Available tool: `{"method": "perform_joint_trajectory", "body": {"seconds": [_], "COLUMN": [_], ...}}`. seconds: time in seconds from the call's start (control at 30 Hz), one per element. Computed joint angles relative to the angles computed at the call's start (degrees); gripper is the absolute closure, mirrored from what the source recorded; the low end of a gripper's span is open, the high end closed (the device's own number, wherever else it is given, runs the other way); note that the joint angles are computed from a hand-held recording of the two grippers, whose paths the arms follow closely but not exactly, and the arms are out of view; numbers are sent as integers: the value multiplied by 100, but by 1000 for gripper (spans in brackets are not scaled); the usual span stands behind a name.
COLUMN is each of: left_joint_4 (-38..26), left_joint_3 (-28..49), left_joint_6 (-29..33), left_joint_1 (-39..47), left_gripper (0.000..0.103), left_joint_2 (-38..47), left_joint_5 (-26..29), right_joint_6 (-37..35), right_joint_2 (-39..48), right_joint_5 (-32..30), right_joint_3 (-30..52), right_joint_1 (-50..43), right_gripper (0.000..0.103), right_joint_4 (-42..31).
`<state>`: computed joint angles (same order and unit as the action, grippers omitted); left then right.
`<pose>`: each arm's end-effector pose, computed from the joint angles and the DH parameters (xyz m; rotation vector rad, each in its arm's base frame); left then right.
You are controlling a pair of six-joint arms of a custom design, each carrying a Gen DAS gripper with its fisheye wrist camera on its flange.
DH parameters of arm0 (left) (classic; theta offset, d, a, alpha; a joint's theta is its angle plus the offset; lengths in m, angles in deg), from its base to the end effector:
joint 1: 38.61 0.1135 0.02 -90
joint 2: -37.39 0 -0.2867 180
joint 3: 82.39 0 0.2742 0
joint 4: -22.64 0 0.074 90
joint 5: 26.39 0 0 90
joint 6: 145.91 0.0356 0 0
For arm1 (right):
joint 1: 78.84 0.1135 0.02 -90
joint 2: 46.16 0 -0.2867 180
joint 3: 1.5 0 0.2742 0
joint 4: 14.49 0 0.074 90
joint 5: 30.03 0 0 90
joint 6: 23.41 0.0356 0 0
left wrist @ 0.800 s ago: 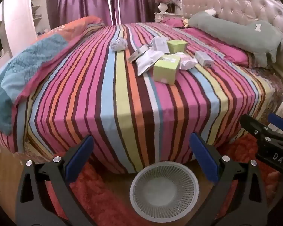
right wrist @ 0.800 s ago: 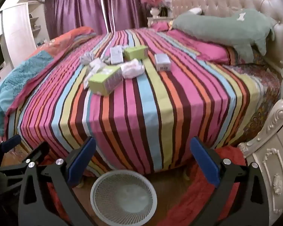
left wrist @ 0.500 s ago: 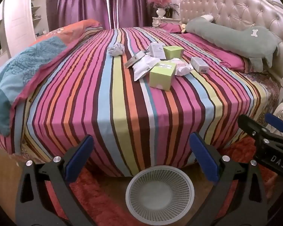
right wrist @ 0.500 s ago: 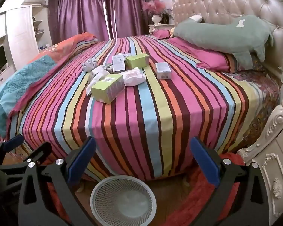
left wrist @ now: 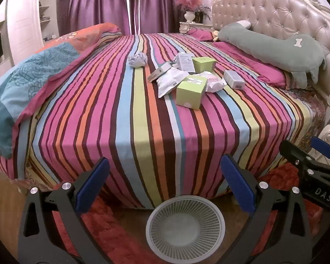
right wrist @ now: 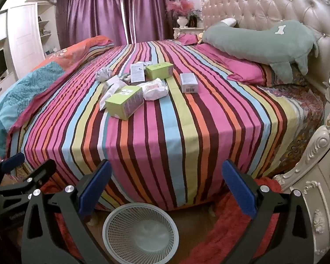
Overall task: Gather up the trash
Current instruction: 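Move both tools toward the pile of packets on the bed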
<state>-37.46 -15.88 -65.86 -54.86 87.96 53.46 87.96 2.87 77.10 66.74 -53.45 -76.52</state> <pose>0.1744 -0.0443 0.3343 0.0406 2.3262 -0.0217 0.1582 0.0635 0.3468 0.0697 2.2780 0.0797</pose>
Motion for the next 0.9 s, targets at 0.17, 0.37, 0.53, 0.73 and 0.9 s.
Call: {"method": "perform_joint_trajectory", "body": {"seconds": [0.17, 0.37, 0.53, 0.73, 0.9], "left_joint_4": [-142, -257, -385, -402, -435], "left_joint_3": [153, 226, 326, 399, 436], "left_joint_6": [-191, -301, -351, -321, -263], "left_joint_1": [-80, -101, -19, -53, -32], "left_gripper": [5, 5, 5, 5, 5], "left_joint_2": [46, 54, 60, 102, 128], "left_joint_5": [33, 15, 160, 6, -56], "right_joint_6": [19, 30, 43, 10, -81], "right_joint_2": [4, 48, 85, 82, 77], "right_joint_5": [164, 225, 428, 573, 800], "right_joint_3": [75, 154, 313, 404, 407], "right_joint_1": [47, 58, 179, 331, 509], "right_gripper": [7, 7, 7, 7, 7], "right_joint_4": [-105, -194, -319, -332, -290]}}
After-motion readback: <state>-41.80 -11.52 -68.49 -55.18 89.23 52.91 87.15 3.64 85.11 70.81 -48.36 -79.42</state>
